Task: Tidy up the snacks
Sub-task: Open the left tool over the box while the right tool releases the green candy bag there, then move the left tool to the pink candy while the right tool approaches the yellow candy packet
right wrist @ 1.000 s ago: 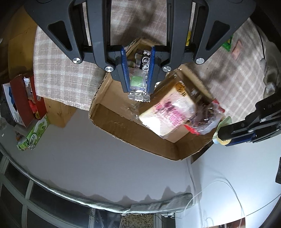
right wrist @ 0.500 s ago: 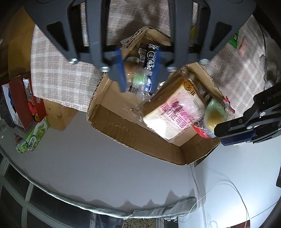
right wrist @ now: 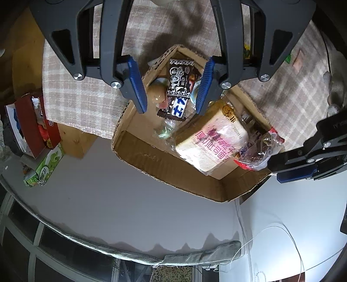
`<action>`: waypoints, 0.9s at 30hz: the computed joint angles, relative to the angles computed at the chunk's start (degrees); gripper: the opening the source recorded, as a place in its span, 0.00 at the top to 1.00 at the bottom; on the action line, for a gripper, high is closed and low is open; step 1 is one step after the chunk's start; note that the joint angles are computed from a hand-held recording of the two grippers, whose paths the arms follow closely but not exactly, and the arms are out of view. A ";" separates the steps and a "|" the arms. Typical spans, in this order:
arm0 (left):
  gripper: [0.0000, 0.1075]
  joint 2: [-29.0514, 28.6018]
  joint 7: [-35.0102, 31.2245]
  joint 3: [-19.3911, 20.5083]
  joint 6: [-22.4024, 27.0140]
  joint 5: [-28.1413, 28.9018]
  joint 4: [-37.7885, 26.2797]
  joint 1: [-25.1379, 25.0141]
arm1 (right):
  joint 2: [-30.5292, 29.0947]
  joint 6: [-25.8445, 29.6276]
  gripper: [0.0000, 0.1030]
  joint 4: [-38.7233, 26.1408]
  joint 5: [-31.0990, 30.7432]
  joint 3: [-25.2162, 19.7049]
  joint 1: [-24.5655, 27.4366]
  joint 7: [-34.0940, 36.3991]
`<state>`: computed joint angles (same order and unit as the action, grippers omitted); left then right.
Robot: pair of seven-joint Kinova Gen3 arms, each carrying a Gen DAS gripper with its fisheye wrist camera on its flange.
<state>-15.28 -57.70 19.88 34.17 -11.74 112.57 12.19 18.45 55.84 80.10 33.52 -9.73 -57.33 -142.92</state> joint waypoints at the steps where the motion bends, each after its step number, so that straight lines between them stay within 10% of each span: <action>1: 0.59 -0.63 -0.15 -0.26 0.30 0.13 0.23 0.13 | -0.21 0.17 0.53 0.08 0.11 -0.04 -0.22 -0.13; 15: 0.59 -12.61 -6.68 -4.89 5.39 9.05 7.33 0.22 | -3.40 -0.28 0.53 3.64 -0.48 -3.61 -2.06 0.11; 27: 0.59 -19.89 -9.53 -1.09 9.50 14.68 11.71 0.21 | -2.34 -2.11 0.53 5.68 -5.69 -5.38 -2.69 7.73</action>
<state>-35.16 -67.23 18.79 43.66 2.95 124.27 12.40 16.11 53.73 85.78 27.83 -15.11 -60.02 -135.19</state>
